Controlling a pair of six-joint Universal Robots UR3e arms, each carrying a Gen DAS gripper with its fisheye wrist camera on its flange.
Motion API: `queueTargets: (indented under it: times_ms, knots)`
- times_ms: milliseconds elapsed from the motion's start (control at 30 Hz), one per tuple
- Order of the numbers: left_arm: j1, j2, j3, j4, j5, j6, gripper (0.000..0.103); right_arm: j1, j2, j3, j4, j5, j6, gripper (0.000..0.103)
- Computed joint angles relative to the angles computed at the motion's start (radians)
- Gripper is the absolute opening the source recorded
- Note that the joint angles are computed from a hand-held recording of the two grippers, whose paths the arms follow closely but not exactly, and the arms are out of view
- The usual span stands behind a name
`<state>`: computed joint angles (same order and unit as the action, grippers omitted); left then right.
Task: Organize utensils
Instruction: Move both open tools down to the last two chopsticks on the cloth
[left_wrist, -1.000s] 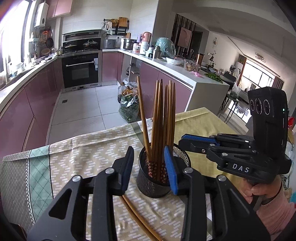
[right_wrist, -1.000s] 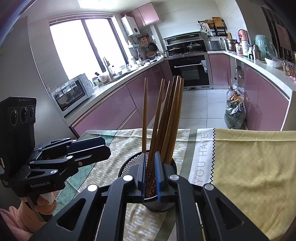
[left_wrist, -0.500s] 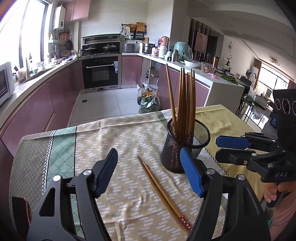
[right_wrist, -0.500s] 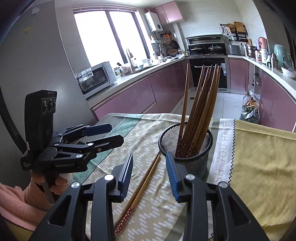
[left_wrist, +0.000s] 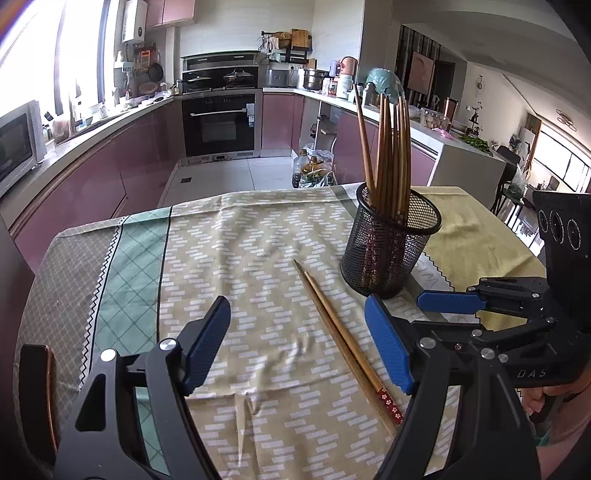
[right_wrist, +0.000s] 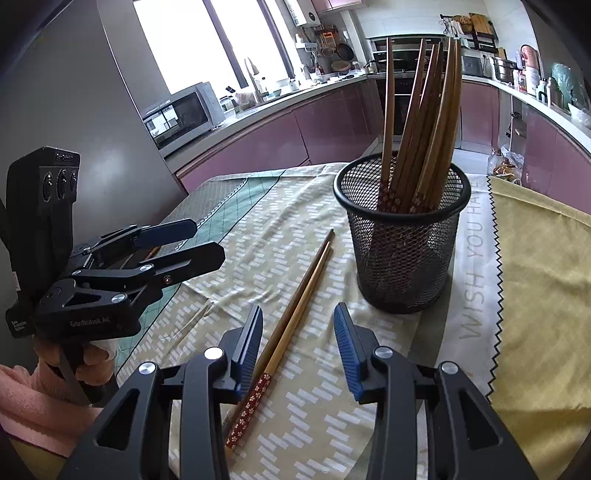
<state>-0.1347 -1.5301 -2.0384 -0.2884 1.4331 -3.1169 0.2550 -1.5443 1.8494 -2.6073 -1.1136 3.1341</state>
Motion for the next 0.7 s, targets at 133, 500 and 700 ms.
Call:
queueTargets:
  times_ms: [133,500,700]
  knots:
    - [0.018,0.006,-0.021,-0.007,-0.011,-0.009,0.074,0.044,0.032,-0.019,0.000,-0.043,0.004,0.038]
    - [0.023,0.004,-0.044,-0.011,-0.008,-0.010,0.074,0.105,0.062,-0.021,0.010,-0.124,-0.005,0.038]
    - [0.022,-0.009,-0.047,-0.008,-0.007,-0.013,0.074,0.138,0.079,-0.029,0.011,-0.177,0.000,0.038]
